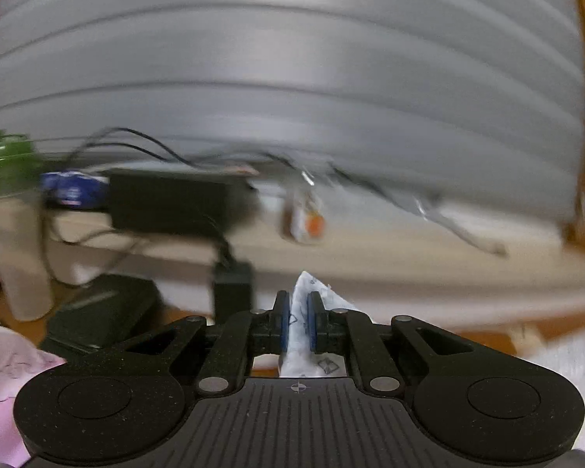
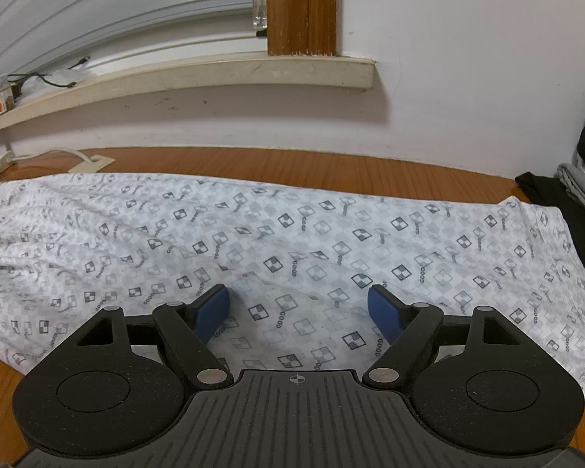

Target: Fold clothes

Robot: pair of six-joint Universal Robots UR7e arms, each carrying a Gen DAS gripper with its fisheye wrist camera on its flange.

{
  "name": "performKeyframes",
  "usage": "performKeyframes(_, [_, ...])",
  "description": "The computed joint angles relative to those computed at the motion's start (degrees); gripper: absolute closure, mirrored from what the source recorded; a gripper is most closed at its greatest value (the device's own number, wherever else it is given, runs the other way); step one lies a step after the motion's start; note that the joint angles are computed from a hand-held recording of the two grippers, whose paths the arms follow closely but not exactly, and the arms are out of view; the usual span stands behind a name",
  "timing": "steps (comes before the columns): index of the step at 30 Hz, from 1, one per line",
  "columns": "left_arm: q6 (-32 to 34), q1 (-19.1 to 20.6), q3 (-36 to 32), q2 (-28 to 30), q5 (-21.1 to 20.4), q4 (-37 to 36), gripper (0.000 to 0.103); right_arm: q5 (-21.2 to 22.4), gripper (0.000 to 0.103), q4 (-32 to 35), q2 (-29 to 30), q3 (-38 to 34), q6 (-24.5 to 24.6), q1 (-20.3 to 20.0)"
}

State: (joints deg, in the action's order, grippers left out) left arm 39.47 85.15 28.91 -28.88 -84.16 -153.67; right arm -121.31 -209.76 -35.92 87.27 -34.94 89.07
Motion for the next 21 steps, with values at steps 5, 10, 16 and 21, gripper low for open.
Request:
performKeyframes(5, [4.1,-1.2,-10.4,6.8,15.6,7.5,0.090,0.2,0.026,0.0,-0.1,0.1,-0.1,-0.1])
performKeyframes(10, [7.0,-1.6,0.5,2.6,18.1,-1.9,0.079,0.5,0.026,0.2,-0.3,0.2,-0.1,-0.2])
performKeyframes(16, [11.8,-3.1,14.2,-3.9,14.1,-7.4,0.062,0.5,0.026,0.2,-0.3,0.2,-0.1,-0.2])
performKeyframes(21, [12.3,-3.8,25.4,-9.8,11.0,-8.3,0.062,0.7,0.026,0.4,-0.4,0.2,-0.2,-0.3])
